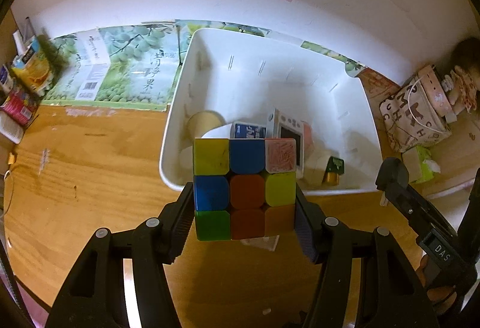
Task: Organize rigid objects
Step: 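Lift and carry the Rubik's cube and black charger over the white bin, then open left tool dropping the cube while right tool releases the charger into bin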
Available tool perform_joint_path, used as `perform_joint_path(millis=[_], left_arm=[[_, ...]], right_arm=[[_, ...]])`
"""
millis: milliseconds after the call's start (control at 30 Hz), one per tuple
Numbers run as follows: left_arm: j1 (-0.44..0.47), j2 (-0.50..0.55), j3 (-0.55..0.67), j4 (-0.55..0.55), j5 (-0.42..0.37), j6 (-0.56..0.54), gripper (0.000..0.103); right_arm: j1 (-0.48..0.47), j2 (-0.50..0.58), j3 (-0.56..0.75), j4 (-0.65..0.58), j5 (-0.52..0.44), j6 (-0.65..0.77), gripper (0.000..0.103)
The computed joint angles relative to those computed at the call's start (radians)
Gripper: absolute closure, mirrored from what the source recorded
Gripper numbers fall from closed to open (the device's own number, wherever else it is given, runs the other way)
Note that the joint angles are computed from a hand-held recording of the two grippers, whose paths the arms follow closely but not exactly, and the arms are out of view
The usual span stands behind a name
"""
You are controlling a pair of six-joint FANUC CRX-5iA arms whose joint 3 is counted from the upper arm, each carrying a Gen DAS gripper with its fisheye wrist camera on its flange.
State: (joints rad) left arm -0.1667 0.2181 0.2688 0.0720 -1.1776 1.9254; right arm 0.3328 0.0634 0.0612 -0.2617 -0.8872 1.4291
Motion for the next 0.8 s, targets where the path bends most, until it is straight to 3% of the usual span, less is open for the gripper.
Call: perform_joint_path(millis=[167,500,600,800], left_arm=[[0.018,0.016,-0.024,0.021,0.086,-0.024,0.039],[0.027,0.004,-0.141,0.069,0.387,-0.093,0.039],[0.019,0.011,-0.145,0.038,0.437,-0.083,0.039],[0.019,0.036,-0.143,0.037,0.457,-0.106,0.039]], right_arm=[[-0.016,0.036,0.004,-0.014,0.053,0.01,0.04],[0.009,0.054,-0.062,0.046,0.253,0.012,0.04],[0.021,0.059,-0.081,0.07,0.308,0.028,0.039],[0.047,0.075,-0.105,0.125,0.378,0.035,0.039]])
